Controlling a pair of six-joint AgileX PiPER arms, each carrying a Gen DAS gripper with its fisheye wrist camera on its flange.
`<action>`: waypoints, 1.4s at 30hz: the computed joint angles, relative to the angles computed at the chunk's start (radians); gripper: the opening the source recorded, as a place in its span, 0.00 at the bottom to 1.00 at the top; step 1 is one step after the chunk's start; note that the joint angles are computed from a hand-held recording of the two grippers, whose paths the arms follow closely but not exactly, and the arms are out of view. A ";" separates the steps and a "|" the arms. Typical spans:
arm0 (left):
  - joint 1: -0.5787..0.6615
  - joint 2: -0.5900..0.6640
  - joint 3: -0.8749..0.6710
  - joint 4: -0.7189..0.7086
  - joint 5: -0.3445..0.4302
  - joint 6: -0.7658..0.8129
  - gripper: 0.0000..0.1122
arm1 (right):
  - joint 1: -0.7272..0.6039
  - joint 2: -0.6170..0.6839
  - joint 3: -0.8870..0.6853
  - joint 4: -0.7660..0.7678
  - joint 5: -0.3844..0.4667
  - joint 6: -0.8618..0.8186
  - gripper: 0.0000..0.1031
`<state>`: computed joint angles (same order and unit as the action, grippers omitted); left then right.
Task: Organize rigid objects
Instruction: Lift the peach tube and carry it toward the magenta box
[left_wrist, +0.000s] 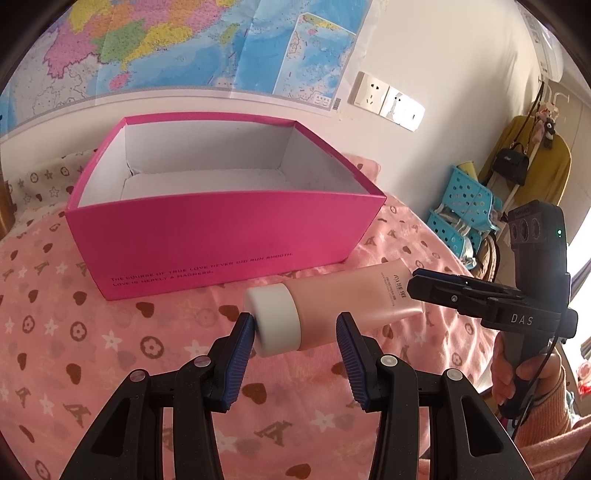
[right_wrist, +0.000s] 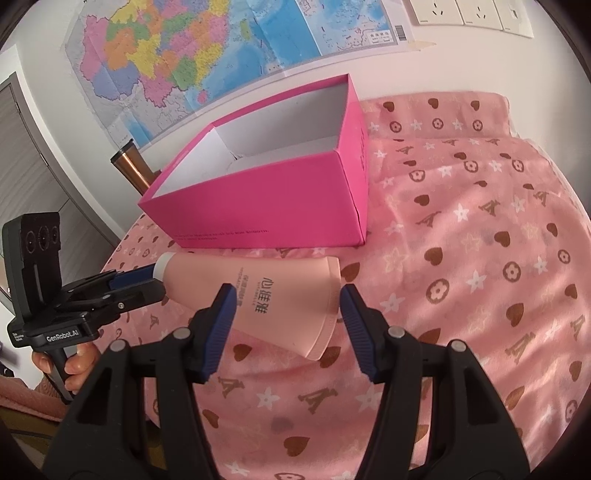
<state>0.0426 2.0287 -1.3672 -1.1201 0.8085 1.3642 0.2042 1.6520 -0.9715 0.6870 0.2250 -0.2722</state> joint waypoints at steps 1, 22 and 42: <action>0.000 -0.003 0.003 -0.002 -0.002 0.001 0.41 | 0.000 -0.001 -0.001 0.001 -0.001 -0.001 0.59; 0.001 -0.013 -0.006 -0.031 -0.001 0.018 0.41 | 0.000 -0.002 -0.042 -0.080 0.003 0.058 0.59; 0.001 -0.025 -0.006 -0.062 -0.007 0.049 0.41 | -0.002 -0.010 -0.058 -0.112 -0.002 0.075 0.59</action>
<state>0.0439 2.0037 -1.3737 -1.1822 0.8012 1.4129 0.2027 1.6415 -1.0292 0.5748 0.2226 -0.1968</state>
